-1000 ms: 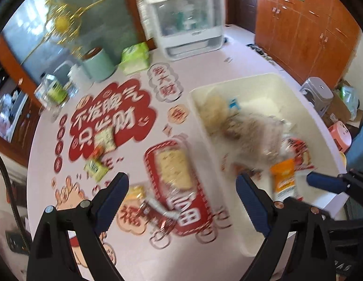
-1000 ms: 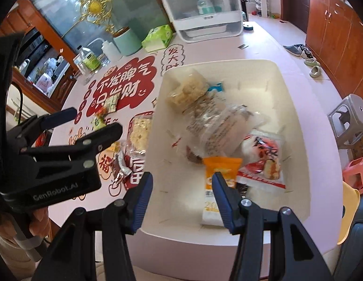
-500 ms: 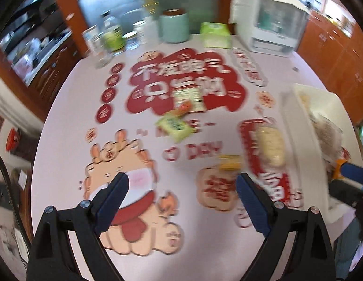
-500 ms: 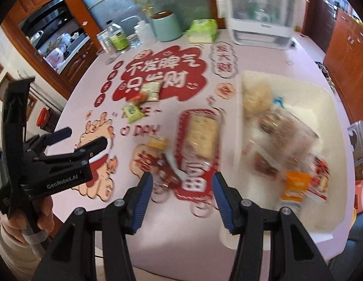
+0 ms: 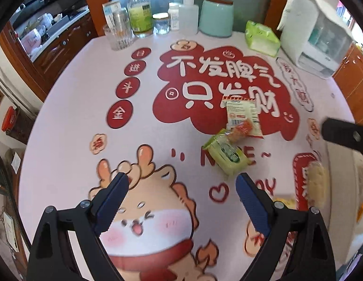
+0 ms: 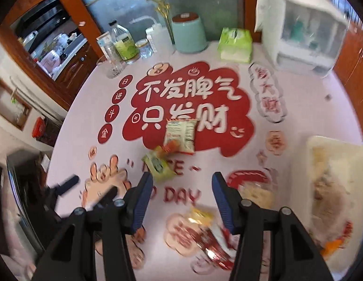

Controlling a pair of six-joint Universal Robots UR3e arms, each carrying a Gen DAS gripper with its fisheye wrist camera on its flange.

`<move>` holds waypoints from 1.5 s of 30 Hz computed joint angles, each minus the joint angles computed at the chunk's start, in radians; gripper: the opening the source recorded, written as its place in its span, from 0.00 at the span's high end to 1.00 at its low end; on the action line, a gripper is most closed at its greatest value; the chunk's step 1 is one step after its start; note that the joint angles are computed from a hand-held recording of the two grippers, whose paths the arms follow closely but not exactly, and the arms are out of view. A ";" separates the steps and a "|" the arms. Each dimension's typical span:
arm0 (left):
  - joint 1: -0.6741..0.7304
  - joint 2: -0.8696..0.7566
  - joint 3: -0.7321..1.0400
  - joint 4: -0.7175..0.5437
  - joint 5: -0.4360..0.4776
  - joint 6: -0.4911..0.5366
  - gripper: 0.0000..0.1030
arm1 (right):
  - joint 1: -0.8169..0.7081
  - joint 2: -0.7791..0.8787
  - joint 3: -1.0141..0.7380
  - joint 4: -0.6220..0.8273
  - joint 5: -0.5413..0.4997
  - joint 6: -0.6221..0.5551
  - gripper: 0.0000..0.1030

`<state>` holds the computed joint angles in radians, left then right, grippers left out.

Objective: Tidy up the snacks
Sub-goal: 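Withdraw both tools from the bin back toward the remaining snacks, then grasp the orange-printed clear pack with the right tool while the left tool grasps the green wrapped snack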

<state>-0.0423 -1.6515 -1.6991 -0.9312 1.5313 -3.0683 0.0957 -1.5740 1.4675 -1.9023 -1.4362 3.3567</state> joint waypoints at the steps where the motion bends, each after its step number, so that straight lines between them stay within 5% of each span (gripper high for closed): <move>1: -0.010 -0.028 0.005 0.018 0.008 -0.011 0.11 | -0.004 0.038 -0.010 -0.015 0.013 0.015 0.48; 7: -0.049 -0.159 0.024 0.102 0.047 -0.049 0.11 | -0.047 0.294 -0.071 -0.092 0.136 0.120 0.48; 16: -0.017 -0.184 0.017 0.124 0.022 -0.066 0.11 | -0.010 0.533 -0.224 -0.083 0.172 0.165 0.50; 21: -0.019 -0.192 0.025 0.110 0.006 -0.083 0.11 | 0.012 0.585 -0.292 -0.045 0.127 0.161 0.80; 32: -0.063 -0.321 0.176 0.041 -0.024 -0.193 0.11 | -0.079 0.421 -0.106 -0.085 0.140 0.062 0.80; 39: -0.145 -0.456 0.347 -0.042 0.059 -0.275 0.11 | -0.178 0.273 0.087 -0.131 0.158 0.013 0.80; 42: -0.174 -0.466 0.357 -0.039 0.084 -0.299 0.23 | -0.194 0.245 0.127 -0.134 0.155 0.000 0.80; 45: -0.195 -0.450 0.348 -0.026 0.086 -0.285 0.55 | -0.211 0.197 0.189 -0.136 0.161 -0.023 0.80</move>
